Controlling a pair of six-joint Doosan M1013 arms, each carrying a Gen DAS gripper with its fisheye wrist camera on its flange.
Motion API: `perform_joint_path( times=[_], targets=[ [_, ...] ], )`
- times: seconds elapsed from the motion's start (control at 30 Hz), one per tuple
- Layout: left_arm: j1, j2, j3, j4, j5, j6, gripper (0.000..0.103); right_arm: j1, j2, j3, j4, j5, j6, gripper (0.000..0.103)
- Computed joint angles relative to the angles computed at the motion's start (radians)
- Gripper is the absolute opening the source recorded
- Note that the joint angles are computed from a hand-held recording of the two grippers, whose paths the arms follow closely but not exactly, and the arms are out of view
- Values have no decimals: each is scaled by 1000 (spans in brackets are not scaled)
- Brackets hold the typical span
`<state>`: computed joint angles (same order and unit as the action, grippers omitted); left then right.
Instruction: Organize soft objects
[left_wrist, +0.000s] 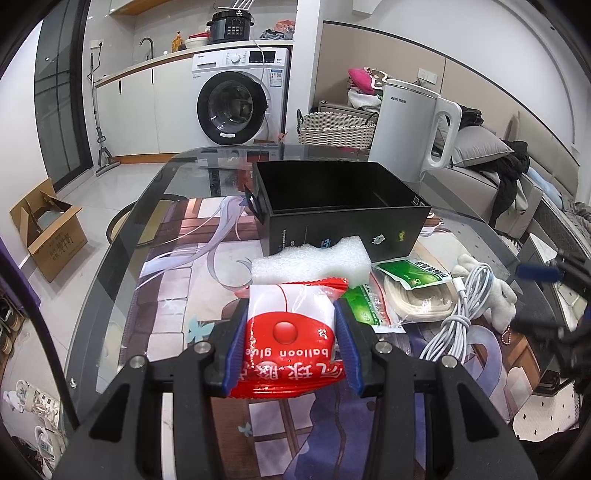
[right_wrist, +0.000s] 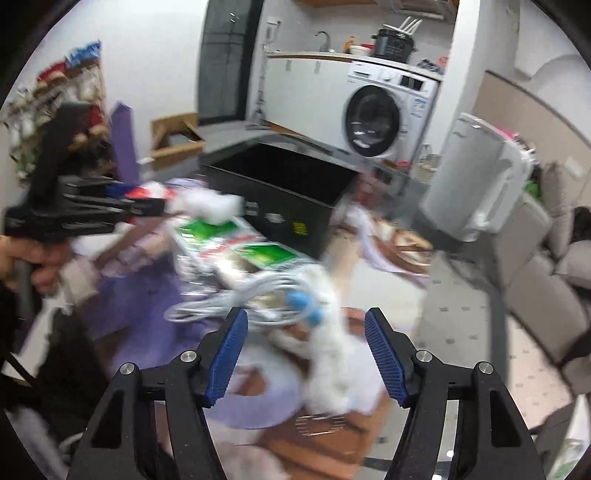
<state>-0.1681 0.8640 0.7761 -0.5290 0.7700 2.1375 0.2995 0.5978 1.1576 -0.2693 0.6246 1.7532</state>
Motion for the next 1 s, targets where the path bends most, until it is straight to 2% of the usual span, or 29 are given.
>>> perform_joint_path(
  times=[0.07, 0.2, 0.27, 0.37, 0.43, 0.5, 0.73, 0.8, 0.9, 0.97, 1.0],
  targets=[
    [0, -3, 5, -4, -5, 5, 43, 3, 6, -3, 47, -10, -36, 67],
    [2, -8, 14, -12, -13, 12, 43, 14, 31, -46, -29, -1, 30, 67],
    [3, -8, 14, -10, -15, 7, 43, 11, 53, -94, -17, 23, 14, 67],
    [4, -7, 11, -9, -14, 1, 43, 6, 111, -208, 27, 110, -87, 67],
    [5, -7, 12, -7, -14, -2, 43, 8, 158, -294, 54, 213, -194, 67],
    [6, -5, 10, -8, -14, -5, 43, 12, 182, -335, 67, 250, -270, 67],
    [8, 5, -5, -1, -3, -18, 43, 21, 292, -503, -16, 410, -283, 66],
    [9, 7, -8, 4, -3, -24, 43, 26, 304, -519, -38, 418, -286, 57],
    [9, 11, -15, 7, 1, -32, 43, 31, 313, -528, -53, 412, -310, 38],
    [9, 13, -17, 5, 1, -31, 43, 38, 312, -518, -93, 399, -305, 18],
    [8, 13, -17, 5, 2, -31, 43, 41, 301, -495, -116, 377, -292, 17]
  ],
)
